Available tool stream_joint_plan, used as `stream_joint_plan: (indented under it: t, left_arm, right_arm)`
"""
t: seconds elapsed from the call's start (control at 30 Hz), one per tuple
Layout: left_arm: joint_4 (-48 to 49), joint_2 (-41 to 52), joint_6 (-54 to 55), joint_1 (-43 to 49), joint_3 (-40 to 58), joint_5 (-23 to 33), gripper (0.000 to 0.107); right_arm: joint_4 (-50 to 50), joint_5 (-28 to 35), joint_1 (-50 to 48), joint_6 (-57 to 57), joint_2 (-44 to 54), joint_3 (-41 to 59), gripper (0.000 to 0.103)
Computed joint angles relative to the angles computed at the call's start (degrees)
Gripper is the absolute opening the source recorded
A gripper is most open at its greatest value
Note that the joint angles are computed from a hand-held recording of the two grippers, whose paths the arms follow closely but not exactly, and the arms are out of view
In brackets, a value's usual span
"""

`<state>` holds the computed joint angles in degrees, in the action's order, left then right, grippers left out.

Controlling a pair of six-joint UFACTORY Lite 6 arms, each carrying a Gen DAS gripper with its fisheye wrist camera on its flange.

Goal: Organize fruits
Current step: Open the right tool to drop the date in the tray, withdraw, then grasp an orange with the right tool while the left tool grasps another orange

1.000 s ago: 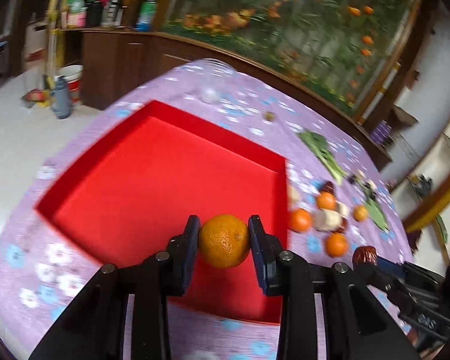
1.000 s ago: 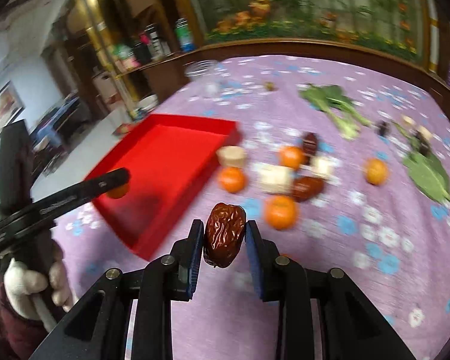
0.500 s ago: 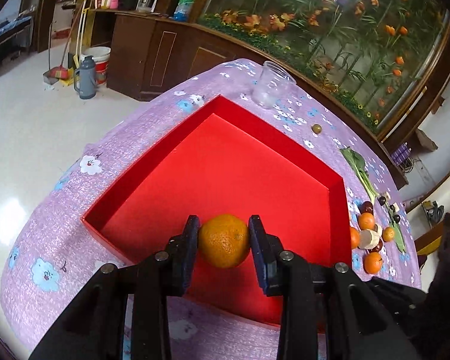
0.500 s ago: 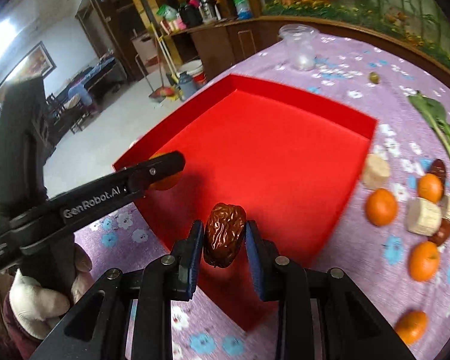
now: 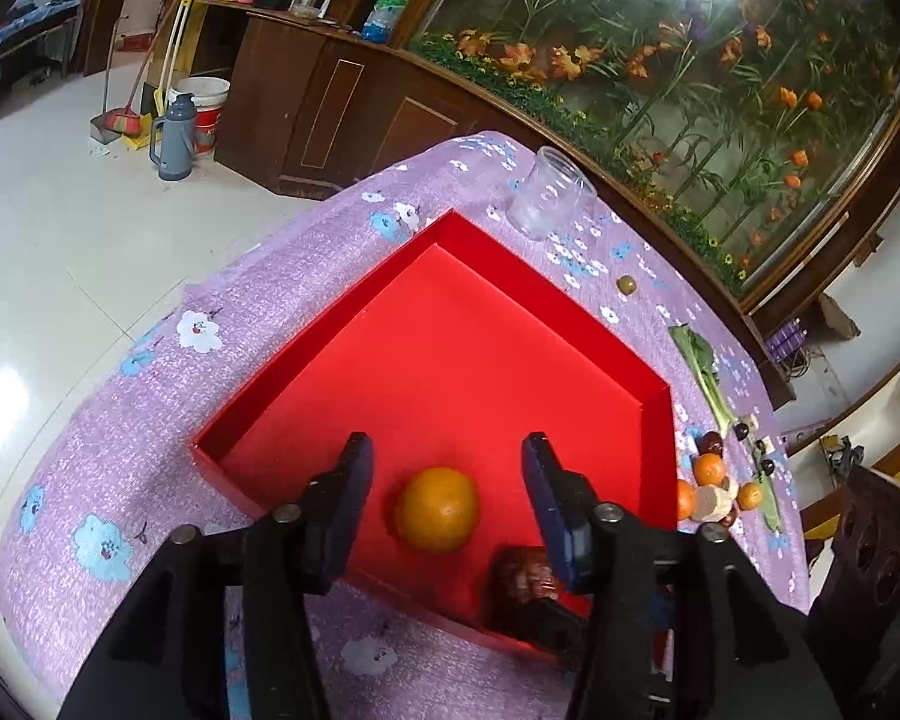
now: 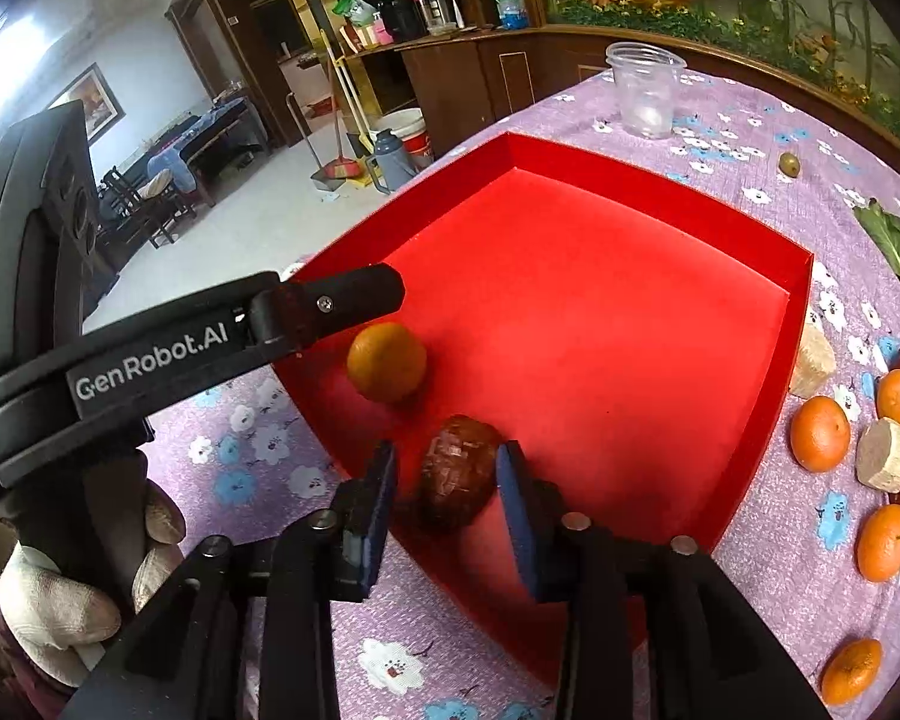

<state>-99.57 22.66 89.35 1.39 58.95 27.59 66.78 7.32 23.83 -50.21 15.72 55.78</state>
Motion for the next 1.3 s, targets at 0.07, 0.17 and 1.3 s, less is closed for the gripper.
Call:
stream_joint_plan:
  t: [0.07,0.17,1.3]
  left_arm:
    - [0.94,-1.30,-1.45,0.60,-0.90,1.14,0.054]
    - [2.61,-3.17,-4.42,1.27,-1.94,2.54,0.058]
    - [11.37,-5.72,-17.47,-31.05,-0.49,-12.51,0.071]
  right_arm:
    - [2.20,0.13,-0.29,-1.85,-1.80,-1.44,0.040]
    - [6.09,0.11,-0.78,-5.13,-5.76,-4.61,0.040]
    - [17.22,10.99,-41.76,-35.22,-36.50,-39.79,0.059]
